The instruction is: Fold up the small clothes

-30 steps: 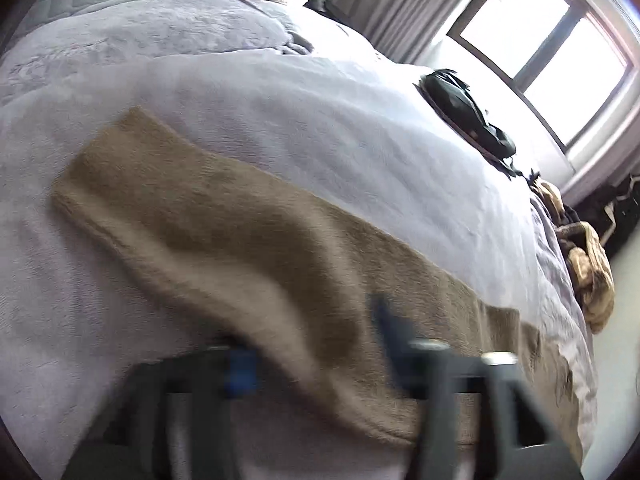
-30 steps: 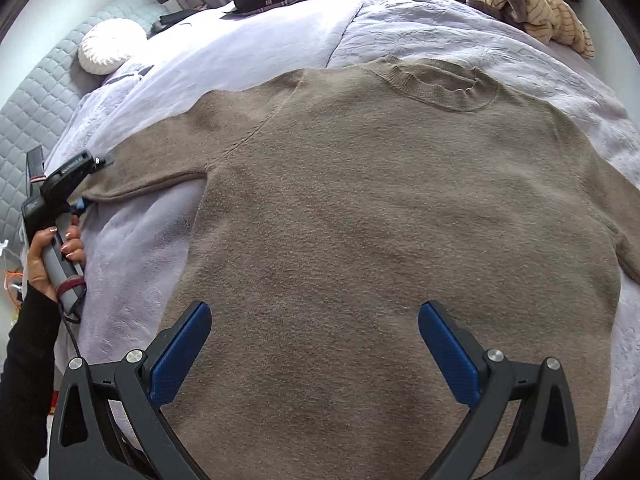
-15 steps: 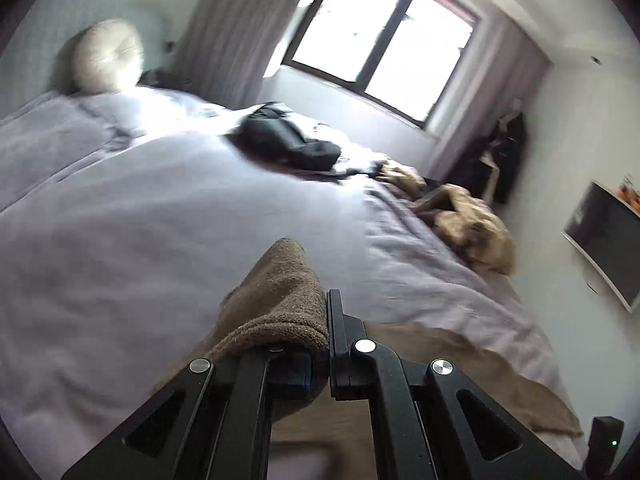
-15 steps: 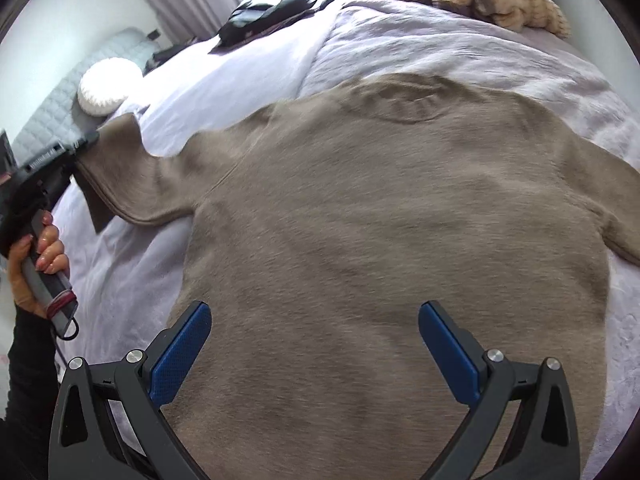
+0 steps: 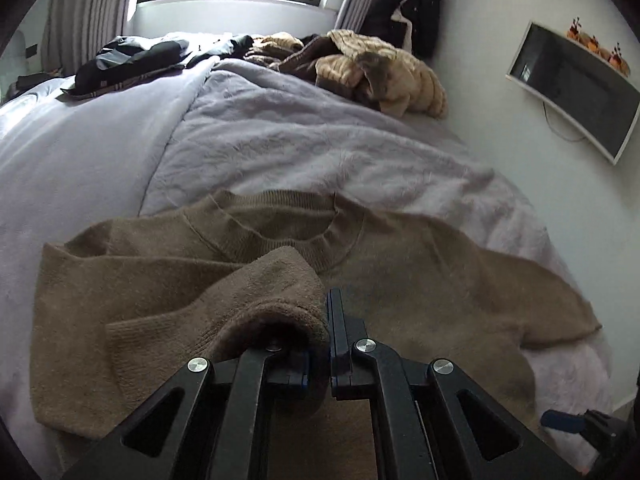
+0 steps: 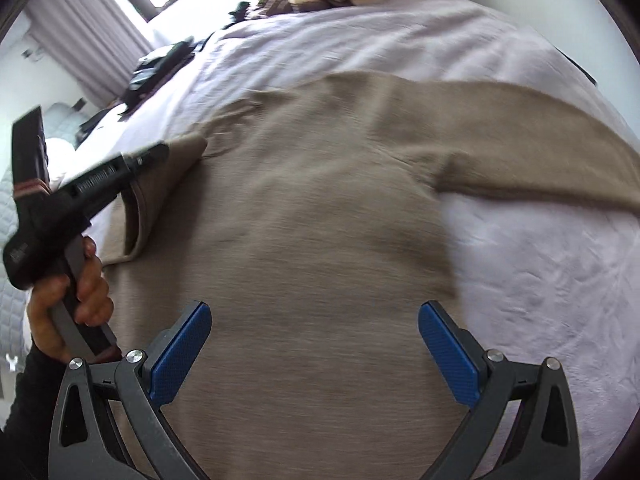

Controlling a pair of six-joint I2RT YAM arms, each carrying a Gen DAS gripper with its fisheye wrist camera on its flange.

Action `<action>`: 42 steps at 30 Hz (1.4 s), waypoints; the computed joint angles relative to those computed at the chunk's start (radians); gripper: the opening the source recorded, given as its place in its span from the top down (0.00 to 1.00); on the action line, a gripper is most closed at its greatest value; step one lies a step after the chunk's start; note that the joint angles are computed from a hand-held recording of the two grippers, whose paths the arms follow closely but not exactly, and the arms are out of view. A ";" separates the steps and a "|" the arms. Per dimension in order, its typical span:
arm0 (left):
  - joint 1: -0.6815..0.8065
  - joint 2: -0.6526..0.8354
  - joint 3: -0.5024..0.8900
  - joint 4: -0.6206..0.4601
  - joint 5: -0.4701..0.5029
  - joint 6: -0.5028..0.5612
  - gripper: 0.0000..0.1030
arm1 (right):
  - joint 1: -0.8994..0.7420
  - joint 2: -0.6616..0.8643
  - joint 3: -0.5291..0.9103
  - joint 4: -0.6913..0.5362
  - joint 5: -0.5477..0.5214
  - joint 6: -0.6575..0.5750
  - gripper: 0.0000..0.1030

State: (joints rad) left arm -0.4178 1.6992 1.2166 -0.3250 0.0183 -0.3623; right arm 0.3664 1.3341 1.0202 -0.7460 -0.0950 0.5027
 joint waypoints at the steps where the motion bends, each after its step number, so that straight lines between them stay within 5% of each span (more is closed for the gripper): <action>1: -0.002 0.013 0.007 -0.027 -0.002 0.010 0.88 | -0.014 0.003 -0.005 0.001 -0.003 -0.010 0.00; 3: -0.001 -0.005 -0.006 -0.053 -0.017 0.011 0.32 | -0.029 0.025 0.001 0.004 -0.001 -0.029 0.00; 4: 0.004 -0.065 -0.060 -0.025 -0.043 0.006 0.25 | -0.031 0.040 0.012 0.006 0.002 -0.042 0.00; 8: 0.098 -0.259 -0.161 -0.024 -0.007 0.078 0.22 | 0.045 0.133 0.129 0.002 0.064 -0.110 0.00; 12: 0.275 -0.322 -0.170 -0.062 0.027 0.141 0.22 | 0.221 0.296 0.337 0.017 0.232 -0.262 0.00; 20: 0.564 -0.022 -0.010 -0.228 0.181 0.135 0.22 | 0.461 0.707 0.705 0.073 0.578 -0.672 0.03; 22: 0.574 0.013 -0.013 -0.215 0.210 0.124 0.22 | 0.470 0.778 0.769 0.071 0.629 -0.728 0.27; 23: 0.578 0.020 -0.016 -0.207 0.214 0.125 0.22 | 0.459 0.791 0.792 0.052 0.611 -0.720 0.70; 24: 0.576 0.026 -0.017 -0.199 0.213 0.126 0.22 | 0.430 0.791 0.814 0.022 0.555 -0.670 0.97; 30: 0.554 0.072 0.021 -0.194 0.199 0.157 0.22 | 0.075 0.580 0.539 0.177 0.084 -0.115 0.91; 32: 0.551 0.087 0.040 -0.200 0.200 0.165 0.22 | 0.006 0.550 0.477 0.199 -0.005 -0.076 0.88; 34: 0.544 0.099 0.046 -0.192 0.197 0.171 0.22 | 0.048 0.501 0.433 0.215 0.030 -0.234 0.80; 36: 0.533 0.107 0.051 -0.188 0.182 0.169 0.22 | 0.168 0.463 0.410 0.234 0.128 -0.450 0.19; 40: 0.516 0.114 0.065 -0.194 0.157 0.156 0.22 | 0.368 0.539 0.466 0.258 0.358 -0.714 0.15; 41: 0.516 0.115 0.067 -0.198 0.159 0.154 0.22 | 0.392 0.580 0.494 0.257 0.406 -0.754 0.17; 42: 0.517 0.117 0.069 -0.200 0.162 0.153 0.22 | 0.412 0.632 0.537 0.247 0.457 -0.780 0.32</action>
State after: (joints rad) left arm 0.0995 1.8158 1.2857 -0.5250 0.1803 -0.2089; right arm 0.7788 1.9658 1.5572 -0.4990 0.3619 -0.2776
